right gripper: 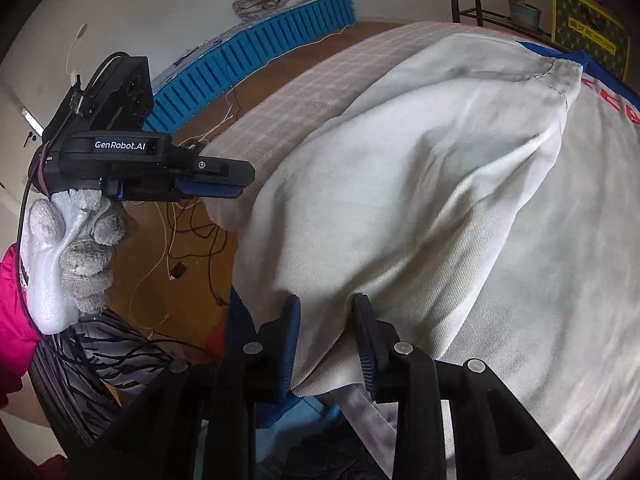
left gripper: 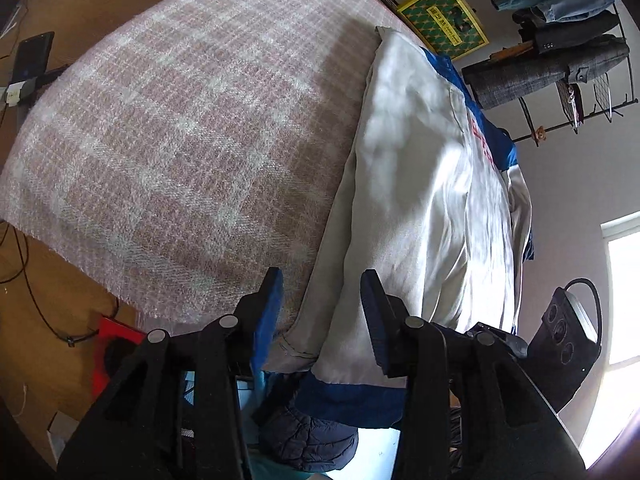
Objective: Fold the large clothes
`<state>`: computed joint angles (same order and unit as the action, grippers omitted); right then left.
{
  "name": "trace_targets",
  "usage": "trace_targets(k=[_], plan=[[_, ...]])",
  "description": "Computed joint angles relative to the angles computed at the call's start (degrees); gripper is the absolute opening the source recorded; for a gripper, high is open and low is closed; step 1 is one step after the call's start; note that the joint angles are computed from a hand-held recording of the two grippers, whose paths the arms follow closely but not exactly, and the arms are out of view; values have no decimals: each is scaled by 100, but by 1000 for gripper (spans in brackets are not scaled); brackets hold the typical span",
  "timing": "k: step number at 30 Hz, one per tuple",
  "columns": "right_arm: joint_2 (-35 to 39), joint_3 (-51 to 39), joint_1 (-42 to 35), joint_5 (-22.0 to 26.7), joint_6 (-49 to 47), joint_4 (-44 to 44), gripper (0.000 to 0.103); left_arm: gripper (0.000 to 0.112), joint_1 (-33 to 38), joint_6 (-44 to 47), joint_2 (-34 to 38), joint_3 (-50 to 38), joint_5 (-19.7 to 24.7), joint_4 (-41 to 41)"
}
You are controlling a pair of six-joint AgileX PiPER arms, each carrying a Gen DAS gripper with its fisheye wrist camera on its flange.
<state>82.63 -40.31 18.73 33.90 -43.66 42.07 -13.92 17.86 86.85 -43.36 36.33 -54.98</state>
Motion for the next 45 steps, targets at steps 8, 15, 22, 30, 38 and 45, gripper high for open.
trace_targets(k=[8,15,22,30,38,45], plan=[[-475,-180,-453,604,-52,-6,28,40,334,770,575,-159,376,-797],[-492,-550,-804,1268,123,175,36,7,84,1024,767,-294,454,-1049],[238,-2076,-1128,2120,1060,-131,60,0,-320,652,183,-284,39,-651],[2245,-4485,-440,2874,2570,-939,63,1,-622,-683,175,-630,-268,590],[2977,-4480,-373,2670,2865,-1390,53,47,471,890,668,-263,449,-1052],[3002,-4379,-467,2559,2682,-1132,55,22,311,1444,1059,-429,581,-1461]])
